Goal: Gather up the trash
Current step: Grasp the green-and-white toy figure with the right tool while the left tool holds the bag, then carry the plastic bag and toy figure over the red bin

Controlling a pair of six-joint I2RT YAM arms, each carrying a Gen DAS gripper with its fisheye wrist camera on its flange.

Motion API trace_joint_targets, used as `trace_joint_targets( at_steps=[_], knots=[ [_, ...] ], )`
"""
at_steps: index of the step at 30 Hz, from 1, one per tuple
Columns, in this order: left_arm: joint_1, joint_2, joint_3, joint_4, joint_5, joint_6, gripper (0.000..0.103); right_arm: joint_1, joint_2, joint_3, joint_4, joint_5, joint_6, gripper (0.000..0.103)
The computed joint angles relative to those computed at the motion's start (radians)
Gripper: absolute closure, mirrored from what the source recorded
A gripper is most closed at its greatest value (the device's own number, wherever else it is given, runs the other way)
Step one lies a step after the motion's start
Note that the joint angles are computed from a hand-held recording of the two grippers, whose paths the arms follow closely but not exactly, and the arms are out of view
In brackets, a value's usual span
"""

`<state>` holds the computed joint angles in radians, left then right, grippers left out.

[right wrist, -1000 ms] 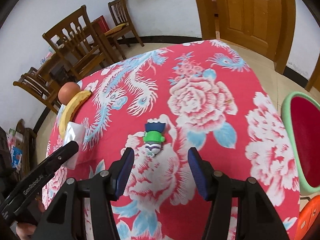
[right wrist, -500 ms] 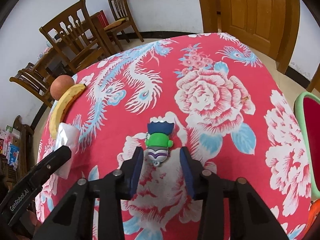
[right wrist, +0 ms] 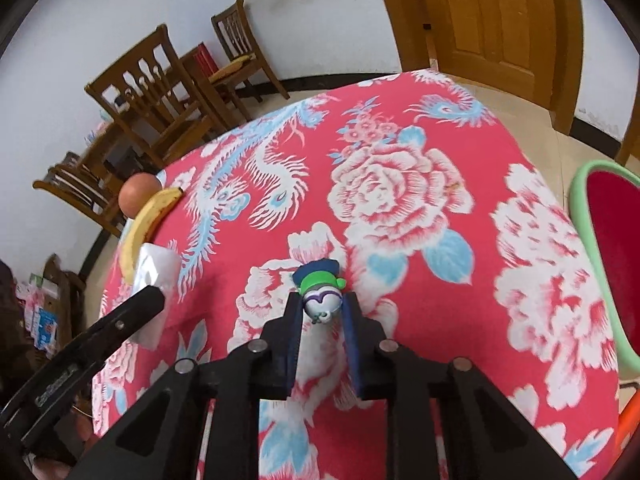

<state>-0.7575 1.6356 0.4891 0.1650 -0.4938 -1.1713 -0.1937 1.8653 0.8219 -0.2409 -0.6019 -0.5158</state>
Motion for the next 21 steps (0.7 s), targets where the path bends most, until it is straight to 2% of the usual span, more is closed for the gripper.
trace_joint_targets(
  at_steps=[9,21],
  knots=[
    [-0.051,0.041,0.112,-0.057,-0.006,0.023,0.071,-0.169,-0.053,0.035,-0.131,-0.107,-0.097,0.081],
    [-0.105,0.147,0.327,-0.127,0.01,0.107,0.071,-0.375,-0.002,0.183,-0.259,-0.2,-0.156,0.081]
  ],
)
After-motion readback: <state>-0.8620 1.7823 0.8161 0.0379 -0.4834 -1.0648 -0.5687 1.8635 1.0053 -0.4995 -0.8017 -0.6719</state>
